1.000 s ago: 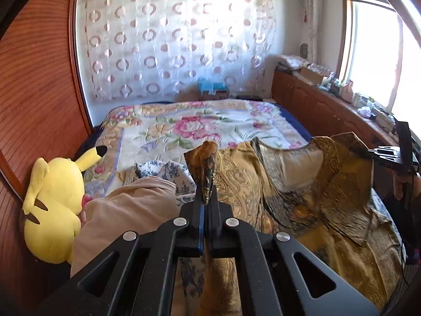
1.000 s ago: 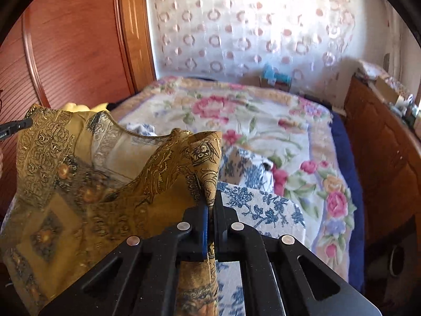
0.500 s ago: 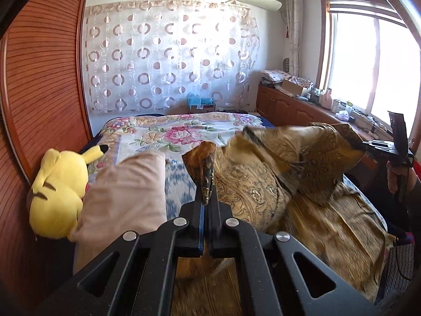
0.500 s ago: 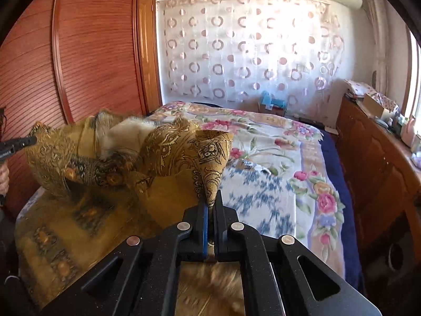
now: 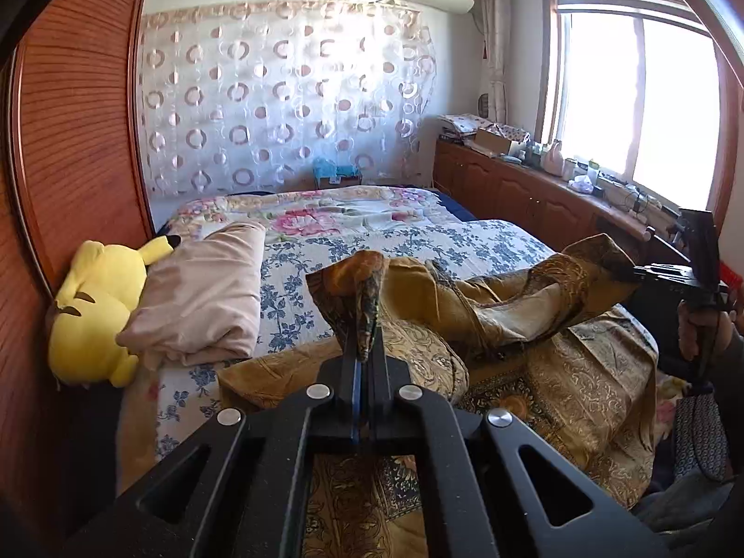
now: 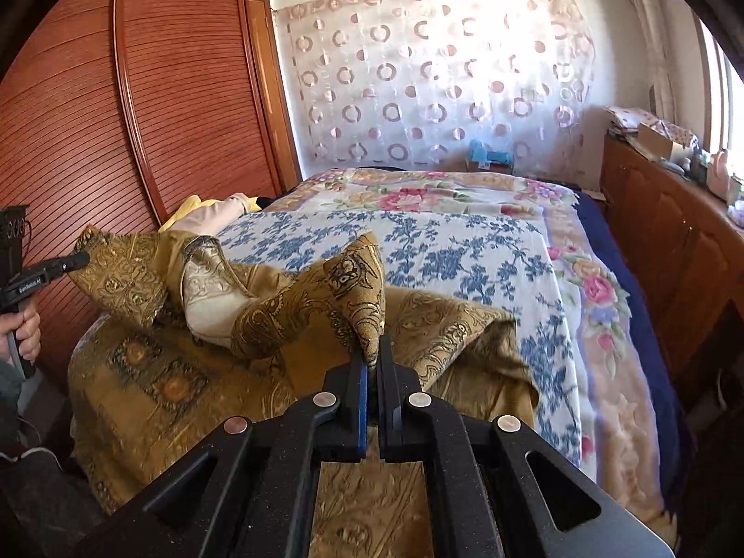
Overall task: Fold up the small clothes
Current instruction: 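Raise the garment with both grippers holding its edges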
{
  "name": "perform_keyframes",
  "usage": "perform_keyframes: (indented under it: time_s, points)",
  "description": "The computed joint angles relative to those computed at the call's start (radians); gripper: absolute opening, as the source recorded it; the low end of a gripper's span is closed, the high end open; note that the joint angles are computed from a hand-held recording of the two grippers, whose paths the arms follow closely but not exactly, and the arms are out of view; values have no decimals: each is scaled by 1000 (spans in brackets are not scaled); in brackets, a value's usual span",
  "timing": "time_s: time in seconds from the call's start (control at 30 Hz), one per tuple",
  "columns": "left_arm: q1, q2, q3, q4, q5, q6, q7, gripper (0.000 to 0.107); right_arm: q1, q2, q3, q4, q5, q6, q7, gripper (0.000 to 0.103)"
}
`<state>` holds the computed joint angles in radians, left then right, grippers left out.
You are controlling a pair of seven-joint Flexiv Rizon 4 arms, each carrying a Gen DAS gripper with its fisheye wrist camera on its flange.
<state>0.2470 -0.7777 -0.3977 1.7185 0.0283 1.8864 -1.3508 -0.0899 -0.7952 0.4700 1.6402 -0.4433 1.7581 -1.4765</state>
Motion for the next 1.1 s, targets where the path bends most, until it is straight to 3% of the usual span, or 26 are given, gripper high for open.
perform_keyframes:
  time_s: [0.17, 0.33, 0.53, 0.77, 1.03, 1.1]
  points:
    - [50, 18, -33, 85, 38, 65, -45, 3, 44, 54, -69, 76, 26, 59, 21, 2]
    - [123, 49, -73, 182, 105, 107, -145, 3, -16, 46, -12, 103, -8, 61, 78, 2]
    - [93, 75, -12, 228, 125, 99, -181, 3, 19, 92, -81, 183, -12, 93, 121, 2]
    - [103, 115, 5, 278, 143, 114, -214, 3, 0, 166, -89, 250, -51, 94, 151, 2]
    - [105, 114, 2, 271, 142, 80, -213, 3, 5, 176, -96, 267, -61, 54, 156, 2]
    - [94, 119, 16, 273, 132, 84, -210, 11, 17, 183, -104, 265, -50, 34, 151, 3]
